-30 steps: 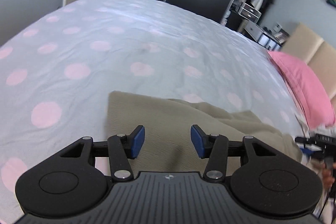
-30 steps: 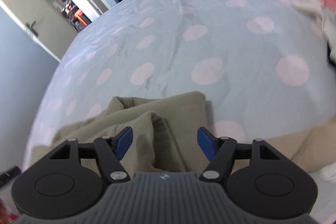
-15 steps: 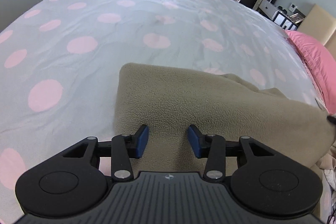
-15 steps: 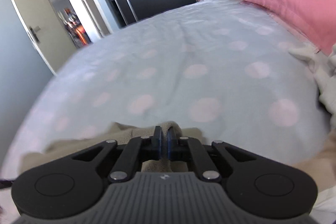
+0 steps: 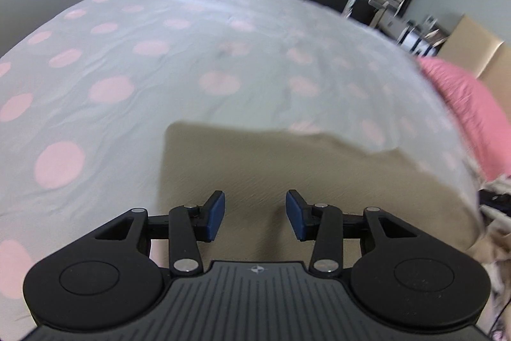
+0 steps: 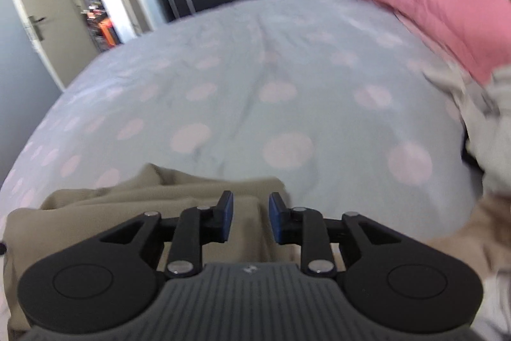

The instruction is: Fold clothes

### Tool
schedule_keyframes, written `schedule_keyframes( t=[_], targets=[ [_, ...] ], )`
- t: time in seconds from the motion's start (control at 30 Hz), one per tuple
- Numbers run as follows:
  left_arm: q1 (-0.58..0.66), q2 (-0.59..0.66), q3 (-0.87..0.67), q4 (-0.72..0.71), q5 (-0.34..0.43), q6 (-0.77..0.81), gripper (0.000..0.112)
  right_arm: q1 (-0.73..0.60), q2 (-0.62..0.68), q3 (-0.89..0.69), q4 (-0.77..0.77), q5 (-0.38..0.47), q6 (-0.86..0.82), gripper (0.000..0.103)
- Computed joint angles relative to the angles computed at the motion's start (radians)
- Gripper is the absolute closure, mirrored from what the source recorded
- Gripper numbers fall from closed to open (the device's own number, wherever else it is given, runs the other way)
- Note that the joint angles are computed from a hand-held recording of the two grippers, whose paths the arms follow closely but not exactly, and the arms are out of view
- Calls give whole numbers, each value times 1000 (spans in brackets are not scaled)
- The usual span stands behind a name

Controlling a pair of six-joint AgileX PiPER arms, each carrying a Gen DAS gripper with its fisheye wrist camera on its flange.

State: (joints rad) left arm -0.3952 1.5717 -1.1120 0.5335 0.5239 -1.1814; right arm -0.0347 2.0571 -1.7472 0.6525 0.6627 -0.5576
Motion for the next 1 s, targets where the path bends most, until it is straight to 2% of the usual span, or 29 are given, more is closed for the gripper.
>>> schedule_keyframes(
  t=[0.13, 0.23, 0.3, 0.4, 0.43, 0.6, 0.7, 0.8, 0.93, 1.0],
  targets=[
    [-33, 48, -69, 24, -26, -16, 72, 39, -45, 77, 178, 8, -223, 75],
    [-56, 128, -152, 13, -15, 20, 72, 102, -55, 128, 211, -6, -340, 75],
    [-64, 185, -201, 2, -7, 36, 72, 137, -47, 143, 176, -14, -336, 74],
    [-65, 253, -252, -12, 13, 41, 72, 173, 10, 101, -2, -34, -170, 74],
    [-60, 268, -260, -25, 14, 54, 72, 165, 38, 76, -24, -15, -131, 74],
    [-34, 296, -248, -93, -9, 131, 72, 119, 103, 21, -8, 63, -95, 77],
    [-52, 289, -263, -79, 35, 141, 72, 125, 89, 17, -50, 77, -76, 74],
    [-83, 270, -268, -60, 87, 164, 72, 132, 68, 15, -117, 106, -41, 63],
    [-111, 206, -223, -83, 134, 221, 71, 94, 19, 63, -84, 131, -116, 61],
    [-126, 159, -187, -88, 156, 221, 66, 69, -19, 96, -53, 150, -173, 57]
  ],
)
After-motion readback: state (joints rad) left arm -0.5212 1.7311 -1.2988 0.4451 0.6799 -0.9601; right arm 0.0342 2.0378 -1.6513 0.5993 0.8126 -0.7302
